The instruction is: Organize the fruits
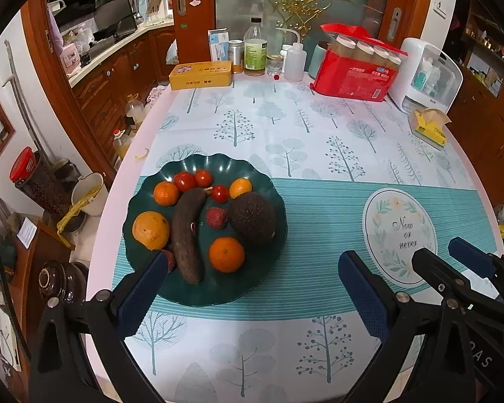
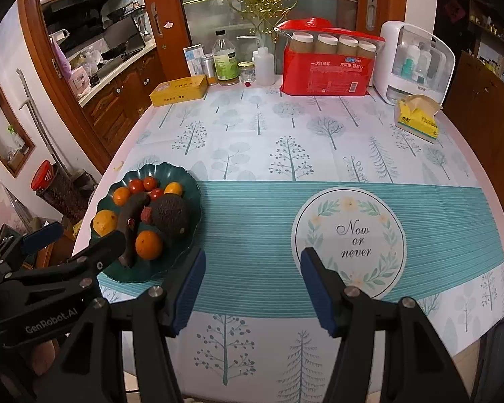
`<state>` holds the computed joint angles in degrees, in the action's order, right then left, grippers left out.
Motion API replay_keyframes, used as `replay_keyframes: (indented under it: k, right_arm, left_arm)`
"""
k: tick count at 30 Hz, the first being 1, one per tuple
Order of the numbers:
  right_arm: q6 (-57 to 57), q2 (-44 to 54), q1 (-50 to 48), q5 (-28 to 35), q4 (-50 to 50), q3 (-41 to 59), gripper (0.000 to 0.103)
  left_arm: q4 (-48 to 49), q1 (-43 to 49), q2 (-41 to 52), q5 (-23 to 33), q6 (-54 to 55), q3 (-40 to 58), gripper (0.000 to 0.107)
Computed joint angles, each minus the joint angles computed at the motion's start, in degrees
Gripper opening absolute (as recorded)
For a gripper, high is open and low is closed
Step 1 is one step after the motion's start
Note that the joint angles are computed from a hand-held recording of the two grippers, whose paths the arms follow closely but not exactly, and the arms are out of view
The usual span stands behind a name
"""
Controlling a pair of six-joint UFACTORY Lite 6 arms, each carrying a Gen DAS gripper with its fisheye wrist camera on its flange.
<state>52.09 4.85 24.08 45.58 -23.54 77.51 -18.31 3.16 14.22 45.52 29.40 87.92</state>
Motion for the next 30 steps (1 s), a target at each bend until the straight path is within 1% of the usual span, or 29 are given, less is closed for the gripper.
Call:
replay_keyframes:
  k: [15,25,30]
  right_arm:
    - [1.18,0.93,1.01,0.26,-0.33,0.75,0.059]
    - [1.91,2.68,2.14,0.69,-0.08,2.18,0.059]
    - [2.12,2.84,2.21,0.66,-0.10,2.26,0.059]
  left_arm:
    - [-0.25,0.81,-0.18,0.11,1.00,-0.50,0.101]
    - [-1.85,3.47,0.31,0.82,4.87,-0.84,0.101]
    - [-1.88,3.33,0.48,0.82,5.00,-0.68,0.101]
